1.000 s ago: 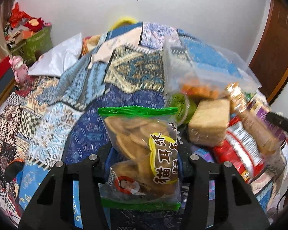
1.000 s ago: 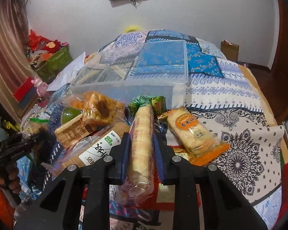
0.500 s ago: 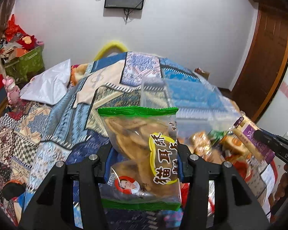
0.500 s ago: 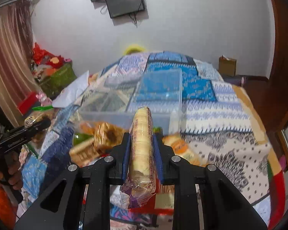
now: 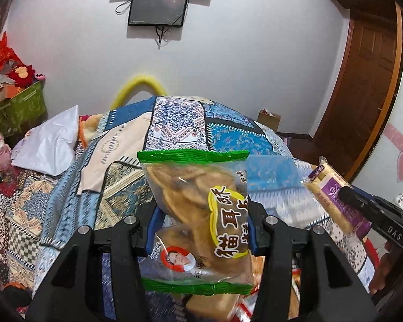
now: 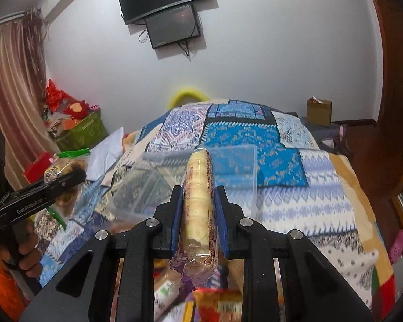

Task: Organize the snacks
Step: 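Carry both snacks into the clear plastic box and open both grippers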

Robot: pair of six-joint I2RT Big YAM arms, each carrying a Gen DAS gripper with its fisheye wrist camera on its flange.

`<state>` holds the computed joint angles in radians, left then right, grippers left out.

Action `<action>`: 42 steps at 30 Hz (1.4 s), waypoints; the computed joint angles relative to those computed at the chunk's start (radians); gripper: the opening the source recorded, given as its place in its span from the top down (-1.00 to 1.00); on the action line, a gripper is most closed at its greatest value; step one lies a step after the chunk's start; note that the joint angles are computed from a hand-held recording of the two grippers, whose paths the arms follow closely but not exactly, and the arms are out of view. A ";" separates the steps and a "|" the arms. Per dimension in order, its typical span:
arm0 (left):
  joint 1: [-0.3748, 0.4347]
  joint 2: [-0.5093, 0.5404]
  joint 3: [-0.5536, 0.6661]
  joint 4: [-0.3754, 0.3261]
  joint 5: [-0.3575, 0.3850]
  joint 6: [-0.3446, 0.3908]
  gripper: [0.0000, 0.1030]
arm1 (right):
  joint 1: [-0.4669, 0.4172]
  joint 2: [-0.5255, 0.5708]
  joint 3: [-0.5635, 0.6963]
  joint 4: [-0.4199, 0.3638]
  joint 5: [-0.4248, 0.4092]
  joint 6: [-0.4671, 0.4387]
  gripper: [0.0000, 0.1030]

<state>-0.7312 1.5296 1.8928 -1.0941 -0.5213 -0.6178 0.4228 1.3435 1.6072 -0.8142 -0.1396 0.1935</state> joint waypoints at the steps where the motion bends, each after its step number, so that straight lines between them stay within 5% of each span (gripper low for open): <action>1: 0.007 0.017 0.018 -0.003 0.005 0.009 0.04 | 0.001 0.015 0.013 0.004 -0.002 0.001 0.59; 7: 0.043 0.107 0.107 -0.026 0.048 0.038 0.04 | 0.001 0.075 0.069 0.004 -0.009 -0.007 0.59; 13: 0.092 0.178 0.155 -0.046 0.168 0.027 0.04 | 0.001 0.158 0.142 -0.036 -0.020 -0.015 0.59; 21: 0.133 0.297 0.277 -0.154 0.252 0.037 0.04 | 0.000 0.261 0.240 -0.137 -0.035 -0.039 0.59; 26: 0.118 0.373 0.375 -0.249 0.181 0.130 0.03 | 0.013 0.295 0.269 -0.194 -0.018 -0.072 0.59; 35: 0.129 0.442 0.469 -0.368 0.245 0.118 -0.01 | 0.011 0.328 0.303 -0.256 -0.024 -0.090 0.58; 42: 0.116 0.399 0.438 -0.349 0.200 0.120 -0.25 | 0.006 0.330 0.328 -0.295 -0.022 -0.097 0.32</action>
<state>-0.6155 1.9286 2.3308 -1.4428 -0.3217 -0.4975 0.4289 1.6736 1.9356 -1.1093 -0.1621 0.0970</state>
